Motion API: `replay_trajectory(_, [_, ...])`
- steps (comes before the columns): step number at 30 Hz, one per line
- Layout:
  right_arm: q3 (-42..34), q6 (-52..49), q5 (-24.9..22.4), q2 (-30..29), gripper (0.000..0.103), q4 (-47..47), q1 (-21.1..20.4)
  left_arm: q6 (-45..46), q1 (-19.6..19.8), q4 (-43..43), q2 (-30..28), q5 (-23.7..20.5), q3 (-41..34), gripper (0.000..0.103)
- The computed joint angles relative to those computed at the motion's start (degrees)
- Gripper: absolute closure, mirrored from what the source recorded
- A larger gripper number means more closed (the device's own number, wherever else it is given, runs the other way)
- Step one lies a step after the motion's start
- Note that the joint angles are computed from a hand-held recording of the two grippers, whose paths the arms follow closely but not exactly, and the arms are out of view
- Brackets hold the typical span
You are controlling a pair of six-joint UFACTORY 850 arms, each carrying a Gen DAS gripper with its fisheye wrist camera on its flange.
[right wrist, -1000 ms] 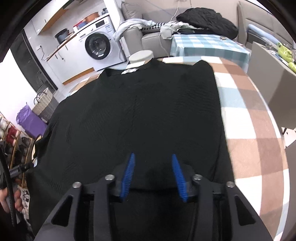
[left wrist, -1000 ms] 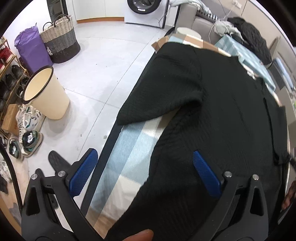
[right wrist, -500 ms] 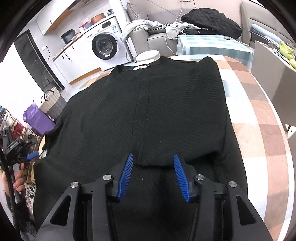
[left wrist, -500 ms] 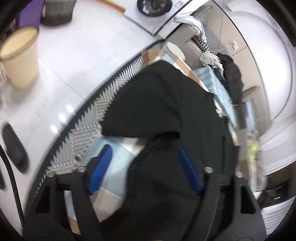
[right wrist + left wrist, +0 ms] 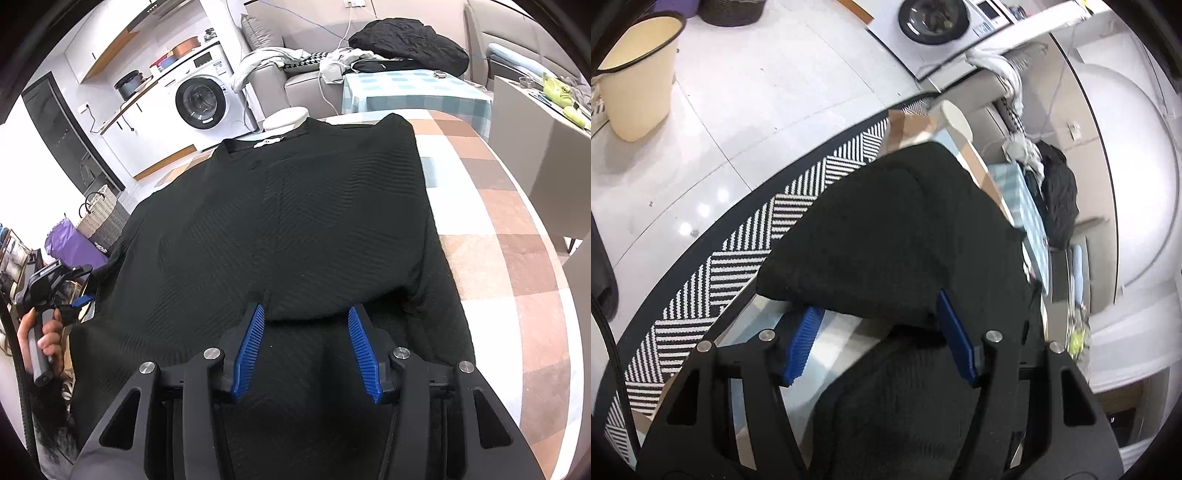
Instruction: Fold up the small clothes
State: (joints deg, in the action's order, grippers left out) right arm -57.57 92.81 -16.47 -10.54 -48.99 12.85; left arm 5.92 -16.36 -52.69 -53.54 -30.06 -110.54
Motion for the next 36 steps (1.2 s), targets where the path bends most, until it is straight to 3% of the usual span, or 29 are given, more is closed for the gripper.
replay_trajectory(2, [0.4,1.3,-0.3,0.5,0.054,-0.9,0.1,-1.8,-0.1,1.4,-0.8,0.7,-1.3,0.047])
replay_trajectory(4, [0.9,2.6,-0.6,1.0,0.054,-1.9,0.2,-5.3,-0.4,5.4,-1.6,1.8,-2.8,0.078])
replay_trajectory(6, [1.5,4.6,-0.9,1.6,0.054,-3.3,0.3,-8.9,-1.1,10.1,-1.5,5.2,-3.1,0.101])
replay_trajectory(7, [1.9,5.4,-0.9,2.0,0.054,-3.9,0.4,-13.4,-1.8,15.1,-0.7,9.1,-2.0,0.101])
replay_trajectory(11, [3.6,11.1,-1.6,3.6,0.054,-7.9,0.8,-24.5,-4.2,33.4,1.1,15.8,-2.0,0.101])
replay_trajectory(13, [4.5,12.9,-1.9,4.5,0.054,-9.0,0.9,-20.6,-5.7,36.6,1.8,18.2,-2.6,0.101])
replay_trajectory(15, [5.3,14.0,-2.5,5.4,0.054,-9.8,1.1,-9.1,-8.7,36.2,1.0,19.4,-6.3,0.101])
replay_trajectory(17, [5.8,14.0,-3.1,6.2,0.054,-9.7,1.3,2.9,-11.6,33.5,-0.7,16.7,-11.0,0.101])
replay_trajectory(19, [6.2,14.2,-3.9,6.9,0.054,-9.8,1.4,14.9,-14.0,28.7,-3.1,10.7,-15.8,0.101])
replay_trajectory(20, [6.5,14.4,-4.1,7.3,0.054,-9.9,1.5,20.9,-15.2,26.9,-4.9,5.4,-18.7,0.101])
replay_trajectory(22, [7.1,15.6,-4.5,7.9,0.054,-10.8,1.6,26.5,-16.0,24.8,-5.8,0.6,-19.4,0.095])
replay_trajectory(23, [7.4,16.2,-4.6,8.1,0.054,-11.1,1.6,26.1,-16.4,26.2,-5.9,-0.6,-18.7,0.091])
replay_trajectory(25, [8.1,17.0,-4.6,8.6,0.054,-11.3,1.4,23.3,-16.5,28.8,-5.7,-1.6,-17.2,0.064])
replay_trajectory(27, [8.5,16.4,-4.2,8.8,0.054,-10.8,1.0,24.1,-15.8,26.4,-4.7,-0.4,-14.4,0.053])
replay_trajectory(32, [9.0,16.2,-3.5,8.8,0.054,-10.5,0.5,22.5,-13.6,21.1,-1.8,2.3,-8.7,0.045])
replay_trajectory(36, [9.5,17.8,-3.0,9.1,0.054,-11.4,0.6,21.5,-10.9,13.3,-5.1,-3.5,-13.6,0.044])
